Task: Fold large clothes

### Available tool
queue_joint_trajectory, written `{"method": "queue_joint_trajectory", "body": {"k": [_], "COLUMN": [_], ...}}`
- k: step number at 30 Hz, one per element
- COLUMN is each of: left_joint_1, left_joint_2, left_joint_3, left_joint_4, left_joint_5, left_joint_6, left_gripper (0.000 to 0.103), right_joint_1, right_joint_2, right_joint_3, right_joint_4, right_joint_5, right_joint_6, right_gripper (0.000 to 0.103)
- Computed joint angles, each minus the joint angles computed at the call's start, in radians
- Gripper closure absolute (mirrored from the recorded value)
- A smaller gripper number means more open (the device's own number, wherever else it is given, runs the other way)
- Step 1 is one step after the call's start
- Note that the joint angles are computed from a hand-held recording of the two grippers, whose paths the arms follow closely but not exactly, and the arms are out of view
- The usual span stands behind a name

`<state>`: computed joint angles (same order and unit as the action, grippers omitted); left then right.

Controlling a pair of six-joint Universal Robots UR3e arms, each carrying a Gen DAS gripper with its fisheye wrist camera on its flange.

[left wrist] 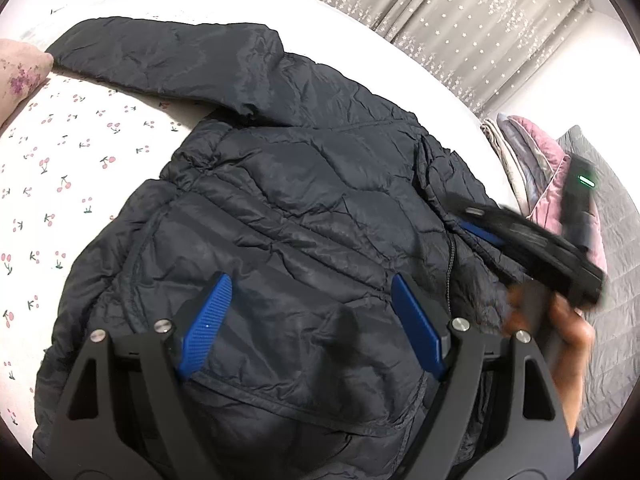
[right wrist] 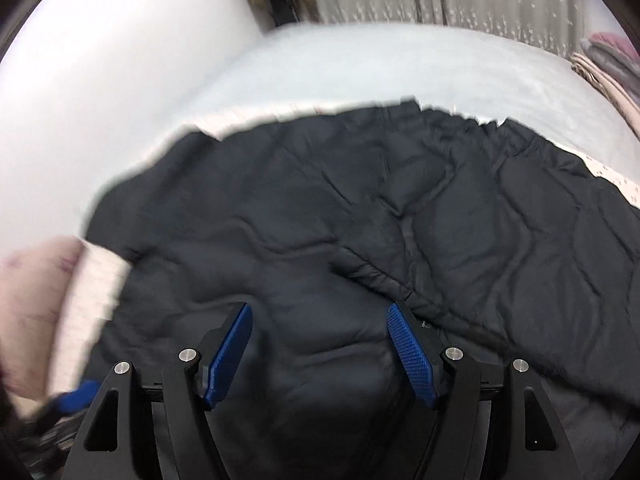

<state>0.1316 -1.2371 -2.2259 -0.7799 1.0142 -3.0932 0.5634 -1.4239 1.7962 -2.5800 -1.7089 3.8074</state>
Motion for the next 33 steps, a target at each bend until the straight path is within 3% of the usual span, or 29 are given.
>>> {"method": "queue_joint_trajectory", "body": {"k": [3,8,12,16,18,22,25,29,33], "left_joint_1": [0.027,0.071,0.134,0.206,0.247,0.265,0.238,0.195,0.174], "left_joint_2": [0.007,0.017,0.018,-0.012,-0.063,-0.274,-0.484,-0.704,-0.837], "left_joint_3": [-0.001,0.01,0.02,0.055,0.101,0.267,0.461,0.686,0.788], "left_joint_4": [-0.025,-0.073,-0.119,-0.161,-0.179,-0.102,-0.05,0.01,0.064], "left_joint_5": [-0.019,-0.039,-0.071,-0.077,-0.084,-0.058,0.024,0.179,0.23], "left_joint_6": [0.016,0.039,0.063,0.09,0.104,0.019,-0.107,-0.271,-0.352], "left_gripper": [0.021,0.021,0.021,0.021,0.021,0.021,0.021,0.021,0.018], "right_joint_1": [0.044,0.182,0.409,0.664,0.659,0.641,0.606,0.618,0.65], "right_joint_2": [-0.17,-0.47,-0.684,-0.708,-0.748,-0.798,-0.838,-0.813,-0.756], "right_joint_3": [0.074,0.158,0.289,0.35,0.393,0.471,0.553,0.529,0.498], "right_joint_4": [0.061,0.372,0.445,0.507,0.494,0.46,0.363,0.39,0.364], "right_joint_5": [-0.017,-0.071,-0.196,-0.411,-0.398,-0.426,-0.378,-0.397,-0.435], "right_joint_6": [0.09,0.338,0.692,1.048,1.018,1.02,0.983,0.956,0.932], "right_gripper": [0.032,0.031,0.026,0.024,0.024,0.024,0.024,0.024,0.024]}}
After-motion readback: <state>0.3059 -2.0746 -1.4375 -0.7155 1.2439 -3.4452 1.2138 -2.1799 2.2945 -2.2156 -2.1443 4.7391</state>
